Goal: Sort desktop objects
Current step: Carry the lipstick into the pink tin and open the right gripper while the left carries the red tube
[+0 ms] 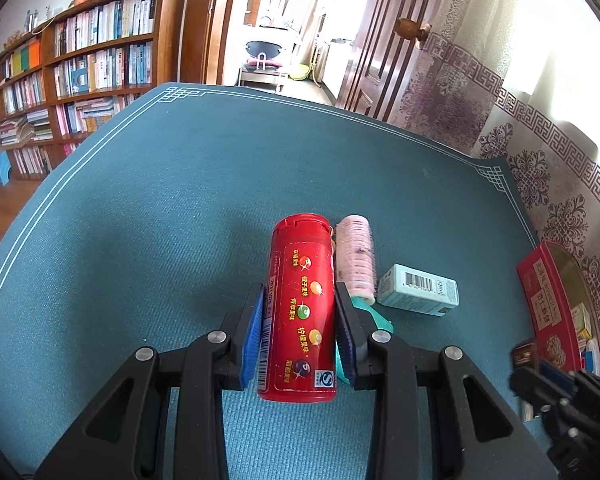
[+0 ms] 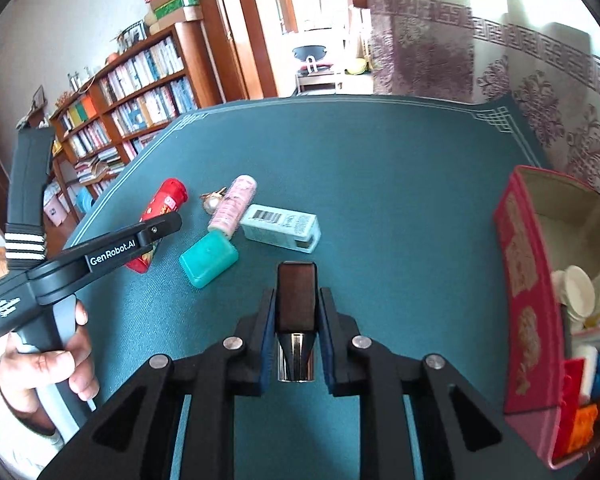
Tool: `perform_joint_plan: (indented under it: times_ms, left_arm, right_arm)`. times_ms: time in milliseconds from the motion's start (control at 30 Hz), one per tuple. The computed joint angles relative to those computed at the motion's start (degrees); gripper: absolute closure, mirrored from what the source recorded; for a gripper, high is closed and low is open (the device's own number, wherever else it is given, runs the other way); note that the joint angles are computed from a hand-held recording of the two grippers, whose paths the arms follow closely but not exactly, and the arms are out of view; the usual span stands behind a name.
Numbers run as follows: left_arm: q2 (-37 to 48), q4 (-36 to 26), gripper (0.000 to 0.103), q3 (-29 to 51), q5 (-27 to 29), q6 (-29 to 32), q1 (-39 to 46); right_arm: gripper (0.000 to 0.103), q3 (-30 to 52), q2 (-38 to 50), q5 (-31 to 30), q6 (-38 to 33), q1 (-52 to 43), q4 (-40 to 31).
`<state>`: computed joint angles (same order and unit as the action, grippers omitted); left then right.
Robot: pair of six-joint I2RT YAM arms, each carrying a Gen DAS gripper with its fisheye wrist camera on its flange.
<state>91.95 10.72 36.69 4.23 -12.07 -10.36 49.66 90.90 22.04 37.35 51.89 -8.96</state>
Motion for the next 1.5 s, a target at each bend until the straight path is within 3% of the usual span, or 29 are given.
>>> perform_joint_plan:
  times_ms: [300,767,967,1200,1267,1367,1500]
  left_arm:
    - [-0.9,0.0,0.067,-1.1,-1.7,0.2,-2.9]
    - [-5.4,0.2,0.067,-4.2,-5.3,-0.8,-7.5]
    - [-5.3,-0.4,0.068,-4.0,-5.3,-1.9,-6.5]
    - [-4.2,-1.4,0.071,-2.6,-6.3,-1.7,-7.0]
    - [-3.4,-2.2,0.068,-1.7,-6.1,-1.4,-7.0]
    - [-1.0,-4.1,0.052,0.4,-5.5,-2.1,-6.8]
    - [1.3,-5.4,0.051,2.1,-4.1,-2.6,-5.9]
  right_arm:
    - [0.081,-8.5,-13.2,5.7,4.7,0.2,-3.2]
    - [0.081,-19.3,-35.6,11.4,10.5,-4.0,-14.6]
    - [0.081,-20.8,-39.7,14.2,10.9,-5.0,-17.5]
    - [0.081,-22.4,-41.4,12.4,9.3,-8.5,-17.2]
    - [0.080,-23.0,-41.2,11.2,8.8,-9.6,-16.4]
    - [0.079,-23.6,-40.8,10.0,7.9,-10.8,-15.2]
    - [0.076,-24.4,-41.3,9.7,7.8,-11.5,-14.8]
